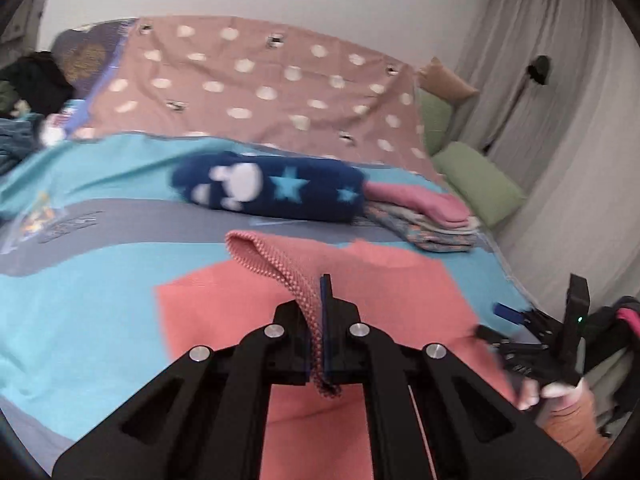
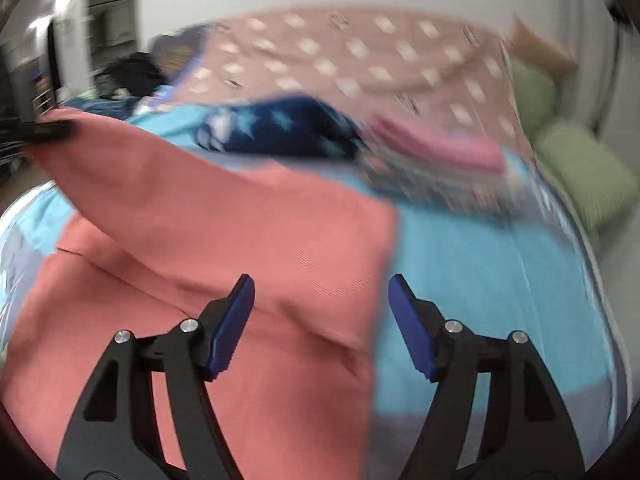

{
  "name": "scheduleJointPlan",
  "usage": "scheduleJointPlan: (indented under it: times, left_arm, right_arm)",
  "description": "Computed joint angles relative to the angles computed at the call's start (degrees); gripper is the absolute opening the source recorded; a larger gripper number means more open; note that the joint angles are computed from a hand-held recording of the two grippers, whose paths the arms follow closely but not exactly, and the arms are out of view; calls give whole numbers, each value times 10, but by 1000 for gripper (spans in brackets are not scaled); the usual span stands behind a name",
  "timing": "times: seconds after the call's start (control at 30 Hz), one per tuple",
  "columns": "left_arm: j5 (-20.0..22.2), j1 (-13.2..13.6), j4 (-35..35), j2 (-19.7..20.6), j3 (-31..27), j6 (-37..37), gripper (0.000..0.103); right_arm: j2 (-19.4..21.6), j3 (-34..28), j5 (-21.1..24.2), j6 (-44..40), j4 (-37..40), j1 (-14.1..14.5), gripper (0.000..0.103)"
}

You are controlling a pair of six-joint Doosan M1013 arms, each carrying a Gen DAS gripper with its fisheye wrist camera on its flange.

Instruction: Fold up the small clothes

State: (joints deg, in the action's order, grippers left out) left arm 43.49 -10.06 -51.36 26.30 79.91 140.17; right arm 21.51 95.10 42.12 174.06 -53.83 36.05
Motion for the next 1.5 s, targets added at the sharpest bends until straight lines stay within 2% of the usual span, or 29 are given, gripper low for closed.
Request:
scheduleJointPlan:
  times: [0.1,0.17,0.2,0.3,0.4,0.43,0.53,0.6,0.67,0.77,0.83,0.9,0.93,0.97,1.0,1.03,1.13,1.17,1.23,1.3,1.33,1.37,1.4,1.43,1.47,1.5]
  left_arm:
    - [20,7,45,19,-11,-53,6]
    - [19,3,104,28,-16,-101,12]
    - [7,-1,145,31,-12,-129,22]
    - [-15,-3,185,31,2,-158,38]
    - [-34,-1,191,27,21,-154,40]
    - [-45,-1,190,23,30,-146,48]
    - [-75,-3,186,14,52,-113,59]
    - [-95,-8,203,11,62,-119,65]
    - [-97,-7,193,12,64,-115,66]
    - [-94,-5,180,13,63,-111,66]
    - [-99,-6,179,13,66,-109,67]
    - [-105,-6,180,12,68,-108,68]
    - [-108,-7,182,11,69,-110,70]
    - [-109,-7,181,12,70,-110,70]
    - [-108,-7,179,12,69,-109,70]
    - [-107,-7,179,12,69,-110,70]
    - [-111,-8,182,12,70,-111,71]
    - [-112,-8,183,12,70,-110,70]
    - [-114,-7,183,10,72,-112,70]
    - [-126,-7,189,5,76,-129,70]
    - [-135,-5,167,0,80,-115,68]
    - [-136,-1,114,-6,83,-72,66]
    - [-136,2,67,-10,85,-32,61]
    - [-135,3,30,-14,83,-2,55]
    - [-134,1,15,-15,79,13,52]
    - [-126,-3,19,-11,68,17,44]
  right_arm:
    - [-2,26,-36,4,63,-21,71]
    - [-3,31,-51,4,78,-28,71]
    - [-3,31,-48,6,75,-26,71]
    - [1,23,-23,1,78,-21,72]
    - [2,19,8,-3,94,-21,73]
    - [1,19,17,0,96,-22,73]
    - [-2,20,34,4,103,-22,73]
    - [0,17,47,3,103,-21,73]
    - [1,16,53,10,94,-18,73]
    - [2,16,20,-3,84,-14,73]
    - [10,5,44,-10,82,-10,73]
    - [7,11,64,32,84,-14,70]
    - [-3,26,44,60,85,-21,70]
    - [-20,50,-5,90,92,-33,70]
    - [-26,59,-25,102,91,-36,70]
    - [-25,58,-19,94,92,-34,70]
    - [-8,33,44,51,87,-17,70]
    - [-8,31,50,42,91,-15,70]
    - [-20,40,30,39,109,-17,70]
    - [-44,60,-16,72,98,-18,69]
    - [-53,68,-26,93,74,-16,66]
    - [-56,65,-19,106,49,-12,63]
    - [-54,54,1,106,19,-7,55]
    - [-50,44,9,95,3,-6,42]
    - [-42,28,3,70,-8,-10,35]
    - [-35,19,-14,53,-5,-16,23]
